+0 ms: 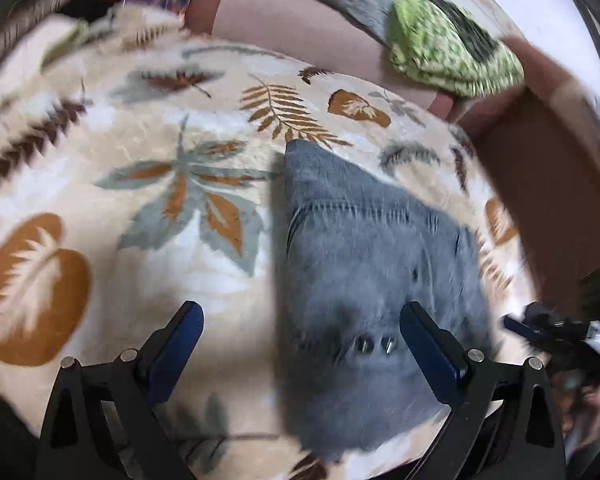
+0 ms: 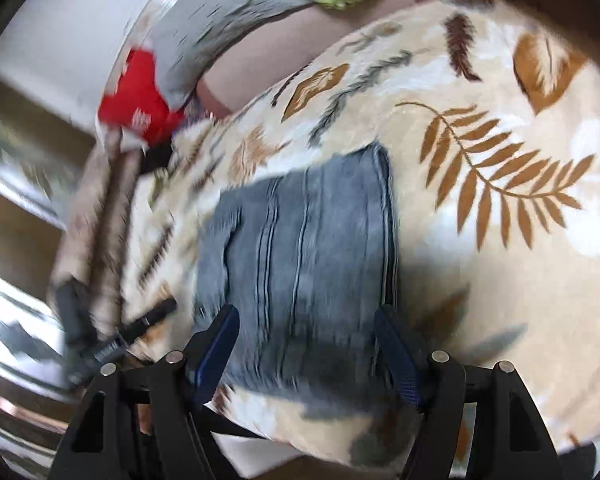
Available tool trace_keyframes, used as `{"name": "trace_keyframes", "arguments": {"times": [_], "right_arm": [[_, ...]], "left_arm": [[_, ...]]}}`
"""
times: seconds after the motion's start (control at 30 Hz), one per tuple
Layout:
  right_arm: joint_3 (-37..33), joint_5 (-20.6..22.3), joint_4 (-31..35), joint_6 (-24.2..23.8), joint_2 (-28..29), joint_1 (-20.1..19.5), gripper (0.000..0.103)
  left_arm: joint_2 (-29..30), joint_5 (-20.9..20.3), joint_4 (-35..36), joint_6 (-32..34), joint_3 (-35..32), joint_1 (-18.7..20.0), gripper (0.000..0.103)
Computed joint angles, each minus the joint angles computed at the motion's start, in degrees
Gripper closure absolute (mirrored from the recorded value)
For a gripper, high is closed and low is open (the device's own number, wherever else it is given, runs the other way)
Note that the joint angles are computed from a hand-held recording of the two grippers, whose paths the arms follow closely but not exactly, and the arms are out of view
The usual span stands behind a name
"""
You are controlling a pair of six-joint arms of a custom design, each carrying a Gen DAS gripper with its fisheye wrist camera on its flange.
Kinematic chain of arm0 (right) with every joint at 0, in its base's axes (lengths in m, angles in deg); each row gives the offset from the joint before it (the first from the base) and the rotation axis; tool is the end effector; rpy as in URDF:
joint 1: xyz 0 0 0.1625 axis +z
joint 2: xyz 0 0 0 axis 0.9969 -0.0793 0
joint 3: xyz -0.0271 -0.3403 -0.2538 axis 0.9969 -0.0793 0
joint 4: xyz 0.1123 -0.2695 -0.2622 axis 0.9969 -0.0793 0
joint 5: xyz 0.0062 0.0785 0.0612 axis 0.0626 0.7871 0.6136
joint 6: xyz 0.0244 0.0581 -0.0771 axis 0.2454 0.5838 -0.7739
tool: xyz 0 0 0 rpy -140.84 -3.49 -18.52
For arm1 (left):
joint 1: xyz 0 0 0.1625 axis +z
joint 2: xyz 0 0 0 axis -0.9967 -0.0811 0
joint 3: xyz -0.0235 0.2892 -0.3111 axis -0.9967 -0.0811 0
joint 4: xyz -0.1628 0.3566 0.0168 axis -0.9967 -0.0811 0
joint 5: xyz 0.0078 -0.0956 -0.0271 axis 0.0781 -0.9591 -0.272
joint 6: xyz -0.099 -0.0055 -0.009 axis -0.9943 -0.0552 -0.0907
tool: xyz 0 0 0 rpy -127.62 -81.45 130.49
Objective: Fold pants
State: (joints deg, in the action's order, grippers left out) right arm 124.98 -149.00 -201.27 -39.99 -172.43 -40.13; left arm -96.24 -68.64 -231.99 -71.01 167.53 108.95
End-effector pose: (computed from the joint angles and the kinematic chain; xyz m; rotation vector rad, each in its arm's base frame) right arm -0.0204 -0.2576 0.4437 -0.2052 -2.9210 0.9468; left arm -0.3923 -0.3658 0.0461 0.4580 2.7561 -0.5137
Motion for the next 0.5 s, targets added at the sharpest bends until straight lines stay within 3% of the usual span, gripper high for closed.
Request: {"name": "trace_keyframes", "arguments": {"times": [0.03,0.1,0.2,0.4,0.5], "right_arm": [[-1.50,1.85,0.36,1.38,3.32,-0.90,0.030],[-3.27,1.23,-1.91,4.84,8.50,0.44,0.030],[-4.87,-0.24,-1.01,6.24,14.15,1.76,0.030],[-4.23,-0.59,-1.63,7.14,12.18,2.09,0.030],[-4.32,-6.78,-4.28,11.28,14.62,4.37,0.030]], "left_arm": [[0.73,-2.08,-1.17,0.20,-0.84,1.56,0.004],[1.84,-4.63,-1.52,0.00,-2.23,3.08,0.006],[4.14,-9.22,-2.79,0.60,-4.30,4.92,0.006],[6.51,-10.30,-1.98,0.41,-6.15,5.29,0.006],[6.87,-10.45,-2.03,-0.17,-6.60,5.67,0.006]]}}
